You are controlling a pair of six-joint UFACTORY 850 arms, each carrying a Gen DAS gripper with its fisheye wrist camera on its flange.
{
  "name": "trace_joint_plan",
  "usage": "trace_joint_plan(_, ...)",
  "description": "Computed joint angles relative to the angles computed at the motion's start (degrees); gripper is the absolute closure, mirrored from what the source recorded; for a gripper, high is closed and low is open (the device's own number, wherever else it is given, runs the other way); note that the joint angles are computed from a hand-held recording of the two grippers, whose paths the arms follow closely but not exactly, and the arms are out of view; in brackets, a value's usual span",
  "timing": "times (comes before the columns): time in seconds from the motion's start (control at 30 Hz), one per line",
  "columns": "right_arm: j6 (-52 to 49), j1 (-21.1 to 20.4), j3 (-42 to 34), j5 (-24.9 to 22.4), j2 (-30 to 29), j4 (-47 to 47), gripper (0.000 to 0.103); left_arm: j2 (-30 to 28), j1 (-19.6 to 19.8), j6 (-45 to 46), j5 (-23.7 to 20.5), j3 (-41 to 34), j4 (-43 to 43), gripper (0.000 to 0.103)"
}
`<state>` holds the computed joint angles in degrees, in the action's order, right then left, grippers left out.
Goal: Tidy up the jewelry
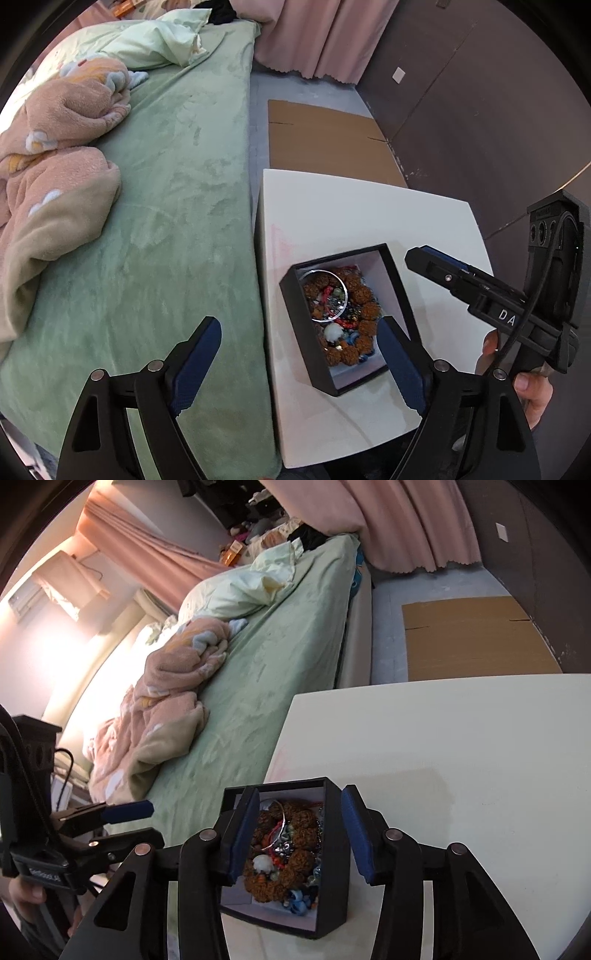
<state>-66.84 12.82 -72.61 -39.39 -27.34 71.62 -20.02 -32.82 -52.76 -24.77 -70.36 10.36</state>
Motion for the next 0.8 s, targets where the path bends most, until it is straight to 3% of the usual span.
trace_joint_plan(0.1,-1.1,-0.9,1.8,0.3,1.2,1.7,0.056,1.5,-0.8,-3.4,1.7,1.7,1.7,0.016)
trace_joint_plan(0.2,-3.1,-1.9,4.7,0.6,3.4,4.1,0.055,3.2,-2.3,-13.7,2.9,3.6,10.1,0.016)
trace_joint_plan(0.3,-3.2,-2.0,7.4,3.1,5.9,5.4,0.034,4.7,-4.0,-24.4,3.6,5.1,18.3,0.016)
trace_joint_plan(0.47,-2.9,-2.4,11.2,6.2,10.7,5.4,0.026,6.2,-6.6,-36.1,2.7,6.2,28.0,0.005)
trace_joint_plan(0.6,-1.3,-4.3,15.1,7.7,14.8,5.6,0.006,6.8,-8.8,-42.8,2.0,6.8,33.1,0.005)
trace_joint_plan(0.8,2.6,-7.7,20.4,8.5,20.3,4.3,0.004,7.2,-12.5,-49.5,-1.3,6.2,38.9,0.000)
